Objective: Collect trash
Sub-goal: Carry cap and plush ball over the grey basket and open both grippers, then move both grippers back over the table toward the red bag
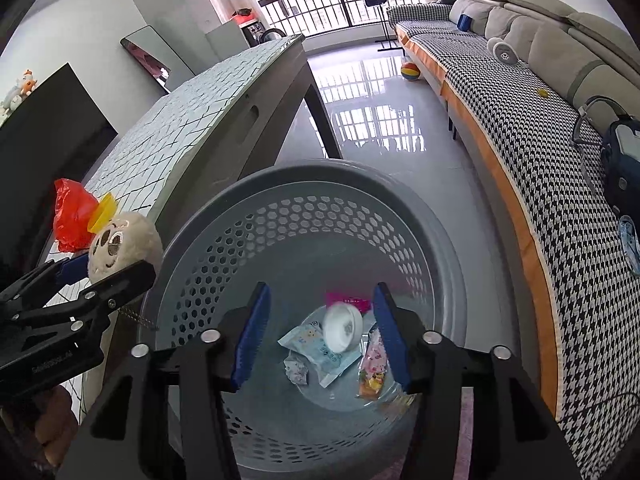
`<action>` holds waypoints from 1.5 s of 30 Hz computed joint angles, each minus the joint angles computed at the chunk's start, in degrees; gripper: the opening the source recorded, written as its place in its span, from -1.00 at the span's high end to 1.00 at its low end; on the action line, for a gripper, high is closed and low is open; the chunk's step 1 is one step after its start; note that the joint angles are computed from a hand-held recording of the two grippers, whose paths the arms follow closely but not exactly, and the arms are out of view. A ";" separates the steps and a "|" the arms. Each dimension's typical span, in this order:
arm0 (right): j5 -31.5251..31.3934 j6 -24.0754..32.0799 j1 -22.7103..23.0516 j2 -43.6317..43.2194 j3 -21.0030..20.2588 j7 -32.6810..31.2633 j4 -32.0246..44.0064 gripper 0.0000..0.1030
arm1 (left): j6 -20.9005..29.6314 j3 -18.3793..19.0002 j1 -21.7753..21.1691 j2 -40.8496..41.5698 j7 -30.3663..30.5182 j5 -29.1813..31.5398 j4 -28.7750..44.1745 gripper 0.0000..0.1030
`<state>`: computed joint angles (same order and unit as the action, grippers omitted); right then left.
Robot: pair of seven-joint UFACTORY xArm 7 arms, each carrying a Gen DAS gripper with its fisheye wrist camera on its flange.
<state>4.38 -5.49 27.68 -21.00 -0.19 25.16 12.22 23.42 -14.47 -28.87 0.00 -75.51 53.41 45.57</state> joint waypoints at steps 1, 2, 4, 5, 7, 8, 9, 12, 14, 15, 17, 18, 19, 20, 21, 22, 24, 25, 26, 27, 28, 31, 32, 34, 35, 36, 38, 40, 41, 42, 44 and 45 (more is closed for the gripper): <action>0.01 -0.11 -0.49 -0.18 0.53 0.21 -0.12 -0.11 | -0.13 0.05 0.04 -0.05 -0.12 0.00 -0.13 -0.41; 0.01 0.22 -0.90 -0.42 1.07 0.49 -0.09 -0.11 | -0.28 0.08 0.09 -0.16 -0.42 0.18 -0.36 -0.42; 0.03 0.44 -1.00 -0.52 1.19 0.69 -0.04 -0.11 | -0.37 0.05 0.17 -0.48 -0.94 0.44 -0.66 -0.43; 0.03 0.64 -0.89 -0.62 1.10 0.72 0.00 -0.11 | -0.43 0.03 0.25 -0.71 -1.16 0.61 -0.89 -0.45; 0.03 0.89 -1.36 -0.76 1.79 0.96 0.03 -0.11 | -0.56 -0.10 0.44 -1.05 -1.55 0.85 -1.25 -0.46; 0.01 0.90 -1.43 -0.83 1.87 1.00 0.00 -0.11 | -0.58 -0.17 0.53 -1.22 -1.61 0.81 -1.38 -0.46; 0.03 0.84 -1.37 -0.90 1.90 1.06 -0.06 -0.11 | -0.54 -0.29 0.60 -1.21 -1.73 0.83 -1.32 -0.46; 0.05 1.06 -1.10 -1.09 1.88 1.20 -0.07 -0.11 | -0.47 -0.48 0.84 -1.69 -2.58 1.16 -1.75 -0.50; 0.03 1.12 -1.49 -1.16 2.41 1.40 -0.06 -0.11 | -0.59 -0.57 1.15 -2.28 -2.87 1.26 -2.24 -0.51; -0.02 1.24 -1.88 -1.30 2.95 1.60 -0.09 -0.11 | -0.52 -0.70 1.27 -2.40 -3.02 1.31 -2.27 -0.52; -0.14 1.53 -2.47 -1.60 3.84 1.98 -0.07 -0.11 | -0.38 -0.95 1.44 -2.63 -3.50 1.53 -2.38 -0.53; -0.23 1.70 -2.86 -1.79 4.40 2.21 -0.05 -0.11 | -0.43 -1.04 1.55 -2.83 -3.75 1.69 -2.54 -0.54; -0.33 1.89 -3.38 -2.02 5.11 2.52 -0.05 -0.14 | -0.53 -1.11 1.67 -3.08 -4.02 1.88 -2.77 -0.56; -0.44 1.96 -3.78 -2.21 5.61 2.77 -0.08 -0.16 | -0.53 -1.21 1.80 -3.22 -4.23 2.04 -2.83 -0.58; -0.55 1.99 -4.22 -2.44 6.18 3.10 -0.10 -0.21 | -0.53 -1.32 1.92 -3.44 -4.49 2.21 -3.00 -0.58; -0.65 1.99 -4.34 -2.67 6.33 3.28 -0.17 -0.24 | -0.64 -1.37 2.09 -3.66 -4.77 2.45 -3.22 -0.60; -0.88 2.15 -4.29 -3.04 6.55 3.53 -0.15 -0.26 | -0.91 -1.49 2.51 -4.35 -5.35 2.84 -3.83 -0.65; -1.08 2.39 -4.58 -3.26 6.97 3.68 -0.10 -0.27 | -0.99 -1.63 2.74 -4.63 -5.92 3.21 -4.07 -0.68; -1.30 2.62 -5.00 -3.36 7.65 3.92 0.02 -0.28 | -1.06 -1.74 2.98 -5.13 -6.37 3.45 -4.48 -0.70; -1.52 2.79 -5.29 -3.41 8.25 4.15 0.19 -0.29 | -0.95 -1.91 3.21 -5.63 -6.78 3.58 -4.84 -0.71; -1.77 3.00 -5.79 -3.53 9.08 4.50 0.36 -0.29 | -1.04 -2.04 3.51 -6.34 -7.23 3.76 -5.45 -0.71; -2.58 3.78 -6.63 -3.50 11.04 5.48 1.28 -0.29 | -1.46 -2.49 4.72 -8.46 -7.96 3.60 -7.21 -0.72; -2.96 4.00 -6.99 -3.40 11.86 5.81 1.68 -0.29 | -1.70 -2.64 5.23 -9.30 -8.11 3.46 -7.91 -0.72; -3.85 4.32 -7.84 -3.12 13.63 6.51 2.52 -0.33 | -1.99 -3.12 6.35 -11.02 -8.38 2.96 -9.22 -0.72; -4.35 4.39 -8.31 -2.87 14.63 6.94 3.06 -0.35 | -2.13 -3.38 6.96 -12.01 -8.49 2.74 -9.99 -0.72; -4.79 4.40 -8.69 -2.55 15.45 7.38 3.58 -0.36 | -2.24 -3.67 7.62 -13.13 -8.59 2.51 -10.82 -0.72; -5.49 4.45 -8.81 -1.63 16.45 8.13 4.83 -0.36 | -2.42 -4.31 9.00 -15.52 -8.49 1.77 -12.46 -0.75; -6.22 4.71 -9.04 -0.58 17.48 8.85 6.31 -0.36 | -2.39 -5.14 10.50 -18.10 -8.45 0.89 -14.20 -0.75; -6.72 4.72 -9.46 -0.01 18.33 9.33 7.14 -0.36 | -2.52 -5.42 11.27 -19.44 -8.29 0.37 -15.13 -0.76; -7.27 4.73 -10.01 0.46 19.24 9.86 7.91 -0.40 | -2.85 -5.45 11.94 -20.77 -7.77 -0.40 -16.07 -0.77; -8.49 4.58 -11.47 1.40 21.46 11.30 9.44 -0.43 | -3.58 -5.55 13.27 -23.23 -6.70 -1.86 -17.88 -0.77; -8.99 4.67 -11.48 2.13 21.73 11.57 10.39 -0.43 | -3.68 -5.60 13.85 -24.36 -5.96 -2.74 -18.63 -0.77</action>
